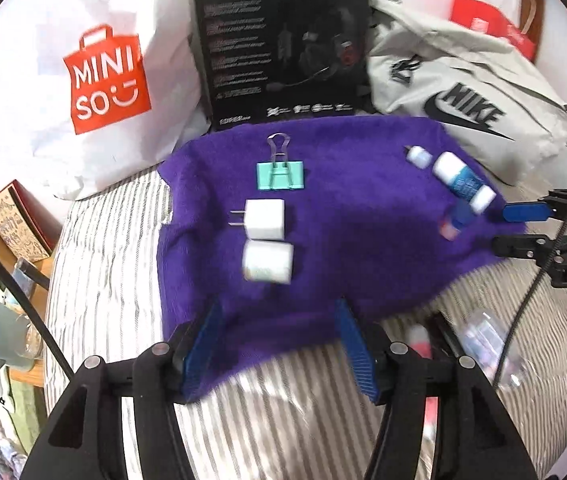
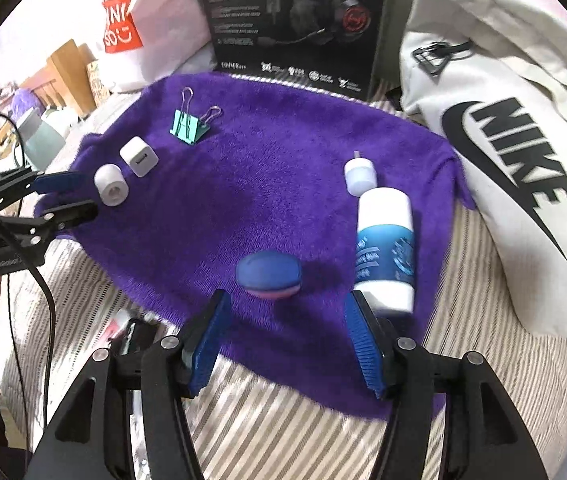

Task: Organize rigid objects
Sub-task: 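Grasp the pink tube with the left tool while the right tool grasps the clear pill bottle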

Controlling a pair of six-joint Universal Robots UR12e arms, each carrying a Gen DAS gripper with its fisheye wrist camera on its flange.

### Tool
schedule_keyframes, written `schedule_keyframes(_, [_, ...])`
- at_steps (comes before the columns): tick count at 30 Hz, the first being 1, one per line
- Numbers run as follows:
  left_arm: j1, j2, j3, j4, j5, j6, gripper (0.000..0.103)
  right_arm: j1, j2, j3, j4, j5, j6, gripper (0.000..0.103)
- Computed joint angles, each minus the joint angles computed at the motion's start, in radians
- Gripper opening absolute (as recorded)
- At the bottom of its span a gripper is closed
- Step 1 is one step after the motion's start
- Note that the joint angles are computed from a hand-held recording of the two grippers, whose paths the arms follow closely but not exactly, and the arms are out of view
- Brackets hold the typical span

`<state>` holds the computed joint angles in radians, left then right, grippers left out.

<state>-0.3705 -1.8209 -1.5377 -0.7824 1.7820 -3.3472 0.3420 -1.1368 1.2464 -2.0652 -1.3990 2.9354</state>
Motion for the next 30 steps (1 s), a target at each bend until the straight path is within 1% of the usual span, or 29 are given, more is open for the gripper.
schedule_keyframes(3, [-0.019, 0.019, -0.030, 0.019, -0.014, 0.011, 0.059, -0.007, -0.036, 0.049, -0.031, 0.019, 0.020, 0.059])
schedule_keyframes(6, [-0.037, 0.020, -0.043, 0.014, -0.027, 0.010, 0.059, -0.012, -0.077, 0.104, -0.059, 0.030, 0.041, 0.059])
schedule_keyframes(9, [-0.053, 0.016, -0.057, 0.004, -0.039, -0.001, 0.059, -0.020, -0.118, 0.163, -0.083, 0.046, 0.068, 0.064])
schedule_keyframes(10, [-0.056, 0.020, -0.068, 0.011, -0.051, -0.003, 0.059, -0.022, -0.132, 0.183, -0.091, 0.049, 0.076, 0.066])
schedule_keyframes(11, [-0.058, 0.021, -0.076, 0.012, -0.068, -0.006, 0.059, -0.024, -0.147, 0.202, -0.092, 0.052, 0.082, 0.066])
schedule_keyframes(13, [-0.066, 0.019, -0.081, 0.009, -0.070, -0.006, 0.060, -0.026, -0.171, 0.236, -0.098, 0.054, 0.094, 0.066])
schedule_keyframes(14, [-0.068, 0.020, -0.090, 0.034, -0.080, -0.004, 0.060, -0.029, -0.185, 0.256, -0.105, 0.061, 0.100, 0.066])
schedule_keyframes(15, [-0.068, 0.018, -0.089, 0.028, -0.097, -0.004, 0.060, -0.034, -0.196, 0.273, -0.105, 0.073, 0.105, 0.066])
schedule_keyframes(16, [-0.070, 0.016, -0.087, 0.022, -0.094, -0.002, 0.060, -0.037, -0.206, 0.287, -0.103, 0.085, 0.113, 0.066])
schedule_keyframes(17, [-0.076, 0.009, -0.082, 0.018, -0.075, 0.001, 0.060, -0.041, -0.217, 0.303, -0.100, 0.093, 0.122, 0.066])
schedule_keyframes(19, [-0.082, -0.002, -0.073, 0.007, -0.050, 0.005, 0.061, -0.043, -0.225, 0.318, -0.096, 0.092, 0.132, 0.066])
schedule_keyframes(21, [-0.083, -0.008, -0.067, 0.014, -0.047, 0.006, 0.061, -0.046, -0.235, 0.335, -0.091, 0.095, 0.149, 0.066])
schedule_keyframes(24, [-0.080, -0.019, -0.056, 0.025, -0.036, -0.015, 0.061, -0.048, -0.245, 0.353, -0.096, 0.104, 0.164, 0.066])
schedule_keyframes(27, [-0.080, -0.026, -0.055, 0.054, -0.033, -0.015, 0.050, -0.048, -0.250, 0.363, -0.103, 0.112, 0.169, 0.066])
schedule_keyframes(28, [-0.080, -0.027, -0.054, 0.055, -0.037, -0.011, 0.041, -0.048, -0.251, 0.364, -0.103, 0.113, 0.169, 0.066])
schedule_keyframes(29, [-0.080, -0.027, -0.053, 0.057, -0.045, -0.005, 0.030, -0.047, -0.252, 0.367, -0.106, 0.112, 0.170, 0.066])
schedule_keyframes(30, [-0.080, -0.028, -0.052, 0.058, -0.049, -0.002, 0.026, -0.046, -0.252, 0.368, -0.107, 0.114, 0.171, 0.066])
